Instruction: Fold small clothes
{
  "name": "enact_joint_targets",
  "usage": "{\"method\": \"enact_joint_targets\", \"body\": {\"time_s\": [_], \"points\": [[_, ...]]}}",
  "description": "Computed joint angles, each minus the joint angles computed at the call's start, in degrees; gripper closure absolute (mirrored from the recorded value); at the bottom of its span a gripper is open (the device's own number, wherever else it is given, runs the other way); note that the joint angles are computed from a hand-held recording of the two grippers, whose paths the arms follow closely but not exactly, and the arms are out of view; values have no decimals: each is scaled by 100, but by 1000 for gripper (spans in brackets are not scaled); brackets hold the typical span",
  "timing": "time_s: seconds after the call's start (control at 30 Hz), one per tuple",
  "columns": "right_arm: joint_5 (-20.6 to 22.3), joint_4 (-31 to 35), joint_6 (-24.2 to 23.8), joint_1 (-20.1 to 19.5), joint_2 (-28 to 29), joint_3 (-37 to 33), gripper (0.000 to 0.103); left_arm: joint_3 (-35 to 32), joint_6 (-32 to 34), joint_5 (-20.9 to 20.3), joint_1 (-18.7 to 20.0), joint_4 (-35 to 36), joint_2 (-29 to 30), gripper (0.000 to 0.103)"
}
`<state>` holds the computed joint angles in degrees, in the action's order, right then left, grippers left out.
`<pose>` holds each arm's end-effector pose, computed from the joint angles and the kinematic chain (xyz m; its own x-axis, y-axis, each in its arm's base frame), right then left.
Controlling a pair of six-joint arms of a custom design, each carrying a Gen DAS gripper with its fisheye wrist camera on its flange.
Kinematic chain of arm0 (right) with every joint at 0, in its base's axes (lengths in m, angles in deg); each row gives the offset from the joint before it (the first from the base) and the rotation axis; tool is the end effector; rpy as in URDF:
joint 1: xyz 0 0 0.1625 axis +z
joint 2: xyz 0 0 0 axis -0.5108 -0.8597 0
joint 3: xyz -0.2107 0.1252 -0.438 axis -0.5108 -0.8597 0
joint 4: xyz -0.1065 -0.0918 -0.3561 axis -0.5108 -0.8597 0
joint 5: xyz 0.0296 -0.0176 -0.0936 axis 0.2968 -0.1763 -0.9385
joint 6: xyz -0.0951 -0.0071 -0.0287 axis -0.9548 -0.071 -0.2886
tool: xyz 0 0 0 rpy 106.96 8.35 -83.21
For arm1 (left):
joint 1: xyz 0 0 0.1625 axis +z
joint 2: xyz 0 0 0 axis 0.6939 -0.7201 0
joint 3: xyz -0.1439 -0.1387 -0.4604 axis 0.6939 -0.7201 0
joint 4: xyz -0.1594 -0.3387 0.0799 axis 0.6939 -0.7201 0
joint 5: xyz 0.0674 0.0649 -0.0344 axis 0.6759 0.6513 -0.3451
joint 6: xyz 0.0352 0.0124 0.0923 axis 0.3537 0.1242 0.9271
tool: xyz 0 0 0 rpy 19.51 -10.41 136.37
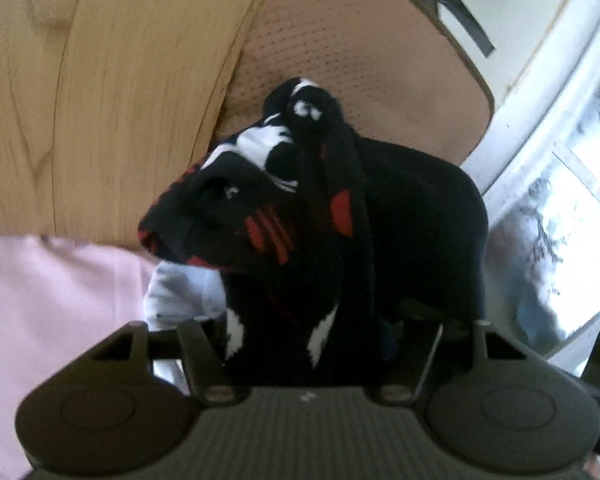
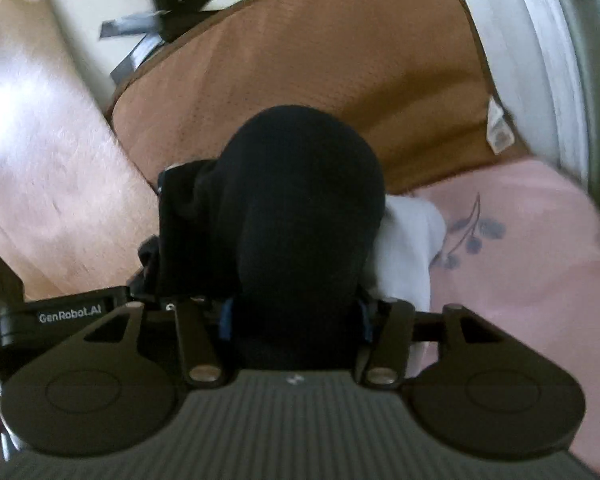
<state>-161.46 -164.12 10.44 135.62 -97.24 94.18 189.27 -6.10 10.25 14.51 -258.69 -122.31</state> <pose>0.2592 -0.5543 0.1387 -0.9517 -0.1305 0.2778 -0.3047 0.5119 -0.8032 -0.1866 -0.6213 0.2598 -0.8978 0.3423 -0.2770 0.4399 0.7250 -0.5300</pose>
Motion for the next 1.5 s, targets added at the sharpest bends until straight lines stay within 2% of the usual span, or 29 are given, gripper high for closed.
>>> {"method": "enact_joint_targets", "body": {"time_s": [0.1,0.17,0.2,0.27,0.37,0.47,0.53,0.6,0.67,0.73,0.83,0.9,1.0,1.1,1.27,1.5], "points": [[205,-217,50,-52,-21,123,35,115,-180,338,-207,105,-154,40],[-62,-140,262,109,-154,188,31,380,-99,541,-373,-13,-389,38],[-227,-341,249,202,-172,260,27,659,34,732,-506,-244,-582,36],[-450,-1203,-2,419,-118,601,25,1215,278,1239,-770,-627,-965,33],[-679,-1646,-167,782,-27,1013,25,1961,282,2177,-1103,-684,-1590,32],[-441,-1249,52,1050,81,1253,25,2451,-228,3035,-1339,-138,-2190,32],[-434,-1041,90,1278,300,1236,25,2718,-835,3586,-1472,495,-2658,32],[-542,-817,12,1532,565,1074,25,2918,-1449,3943,-1532,1323,-3257,32],[-617,-512,162,1767,778,900,25,2989,-1820,4213,-1511,1914,-3645,32],[-630,-317,311,1931,922,757,25,3070,-2115,4400,-1549,2485,-4117,31],[-1064,-226,367,2209,1175,543,25,3108,-2411,4634,-1572,3200,-4620,30],[-1440,-207,497,2361,1315,474,25,3149,-2357,4663,-1508,3104,-4683,30],[-1734,-6,808,2459,1362,448,25,3266,-2137,4679,-1424,2702,-4662,29],[-1971,-44,780,2537,1435,433,25,3331,-1983,4620,-1367,2489,-4655,29],[-2257,-386,442,2613,1635,391,25,3540,-1632,4664,-1351,1821,-4408,26],[-2254,-316,382,2611,1606,370,22,3582,-1557,4687,-1364,1719,-4328,23]]}}
